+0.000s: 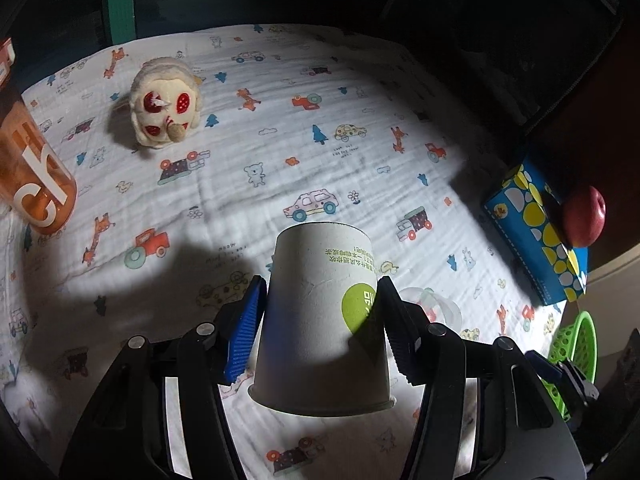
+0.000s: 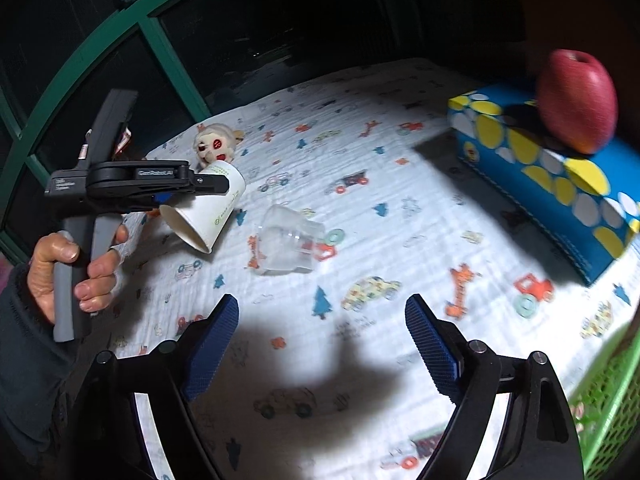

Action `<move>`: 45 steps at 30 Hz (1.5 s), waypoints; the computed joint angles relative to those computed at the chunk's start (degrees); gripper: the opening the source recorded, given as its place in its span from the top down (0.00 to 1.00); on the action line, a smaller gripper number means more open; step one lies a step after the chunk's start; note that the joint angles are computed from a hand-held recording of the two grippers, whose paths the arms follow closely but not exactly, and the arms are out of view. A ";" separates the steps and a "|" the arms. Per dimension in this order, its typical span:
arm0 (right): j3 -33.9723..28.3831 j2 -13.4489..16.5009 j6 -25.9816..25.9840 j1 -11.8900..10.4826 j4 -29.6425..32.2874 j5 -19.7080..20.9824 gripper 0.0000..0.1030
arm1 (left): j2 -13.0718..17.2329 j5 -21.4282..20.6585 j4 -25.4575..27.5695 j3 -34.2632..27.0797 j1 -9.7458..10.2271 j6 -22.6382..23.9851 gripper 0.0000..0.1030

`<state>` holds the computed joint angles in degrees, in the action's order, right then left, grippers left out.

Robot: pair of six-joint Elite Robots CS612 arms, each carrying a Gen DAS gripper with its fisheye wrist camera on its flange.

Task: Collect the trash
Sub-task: 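Grasp the white paper cup with the left gripper while the right gripper grasps the clear plastic cup, then carry both cups to the green basket and open both grippers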

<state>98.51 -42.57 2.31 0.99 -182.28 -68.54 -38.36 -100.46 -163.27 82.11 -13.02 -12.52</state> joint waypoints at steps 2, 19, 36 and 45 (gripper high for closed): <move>-2.21 1.27 -0.41 0.66 1.64 0.42 0.26 | -0.44 -0.48 -0.84 0.80 0.41 -0.57 0.46; -12.05 7.53 4.63 3.14 8.38 1.11 0.46 | -1.85 -0.79 -1.87 3.75 1.86 -1.48 0.46; -7.01 4.14 3.32 2.53 6.29 1.05 0.50 | -3.90 -1.20 -4.29 7.31 0.47 -1.03 0.46; 4.39 -1.83 4.15 0.74 -3.47 -0.33 0.50 | -6.72 -2.43 -8.16 12.28 -1.77 0.22 0.46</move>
<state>102.90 -44.40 6.46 1.73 -185.76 -68.87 -45.08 -102.89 -171.43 94.39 -14.78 -12.31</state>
